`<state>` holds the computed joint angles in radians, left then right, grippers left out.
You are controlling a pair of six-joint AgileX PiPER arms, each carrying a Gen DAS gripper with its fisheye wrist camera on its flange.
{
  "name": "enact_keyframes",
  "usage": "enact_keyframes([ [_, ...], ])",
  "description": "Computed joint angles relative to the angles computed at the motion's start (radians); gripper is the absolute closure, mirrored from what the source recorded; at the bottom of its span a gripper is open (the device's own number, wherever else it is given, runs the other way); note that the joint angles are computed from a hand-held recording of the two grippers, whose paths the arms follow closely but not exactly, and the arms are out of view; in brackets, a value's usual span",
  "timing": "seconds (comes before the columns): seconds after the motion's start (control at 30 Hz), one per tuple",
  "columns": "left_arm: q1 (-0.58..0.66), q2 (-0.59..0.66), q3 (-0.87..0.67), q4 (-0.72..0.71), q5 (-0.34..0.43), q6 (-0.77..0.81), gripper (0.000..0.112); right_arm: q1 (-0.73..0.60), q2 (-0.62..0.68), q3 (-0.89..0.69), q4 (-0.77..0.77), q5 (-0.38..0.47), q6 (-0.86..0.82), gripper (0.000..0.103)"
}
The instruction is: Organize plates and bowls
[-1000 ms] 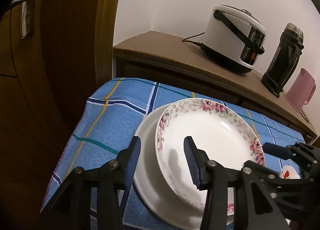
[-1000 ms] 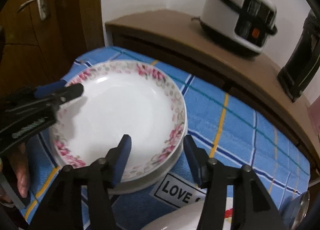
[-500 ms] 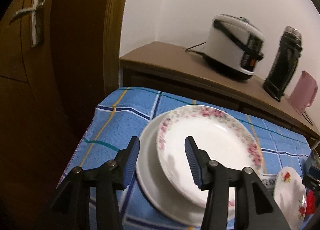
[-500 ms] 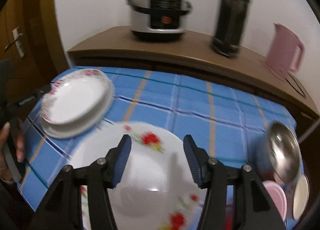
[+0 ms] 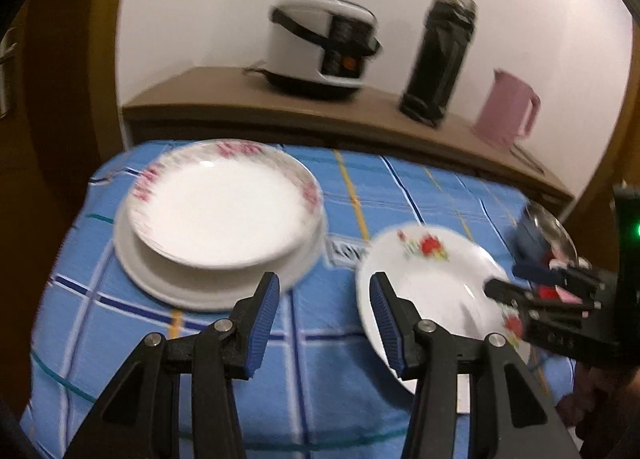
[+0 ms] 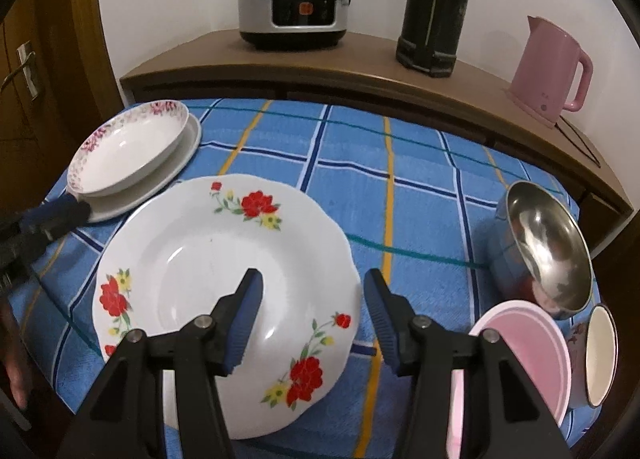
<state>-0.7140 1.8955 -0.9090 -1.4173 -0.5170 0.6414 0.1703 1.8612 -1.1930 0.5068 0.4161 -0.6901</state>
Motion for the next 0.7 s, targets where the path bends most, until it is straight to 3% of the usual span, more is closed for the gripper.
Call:
enact_keyframes([
  [0.2,-0.017,0.047,-0.059,-0.034,0.05,0.04,0.062,0.016,0.024,-0.007,-0.112,-0.009,0.095,0.051],
  [0.37,-0.011,0.085,-0.109,-0.115,0.099,0.144,0.062,0.018,0.044,-0.006,-0.111,-0.013,0.084,0.051],
  [0.5,-0.023,0.115,-0.131,-0.157,0.077,0.197,0.062,0.015,0.037,0.012,-0.088,-0.032,0.06,0.056],
  [0.6,-0.03,0.122,-0.143,-0.159,0.068,0.22,0.075,0.015,0.034,0.023,-0.059,-0.047,0.025,0.058],
  [0.7,-0.045,0.131,-0.157,-0.217,0.03,0.282,0.075,0.005,0.034,0.024,-0.01,-0.042,-0.021,0.061],
])
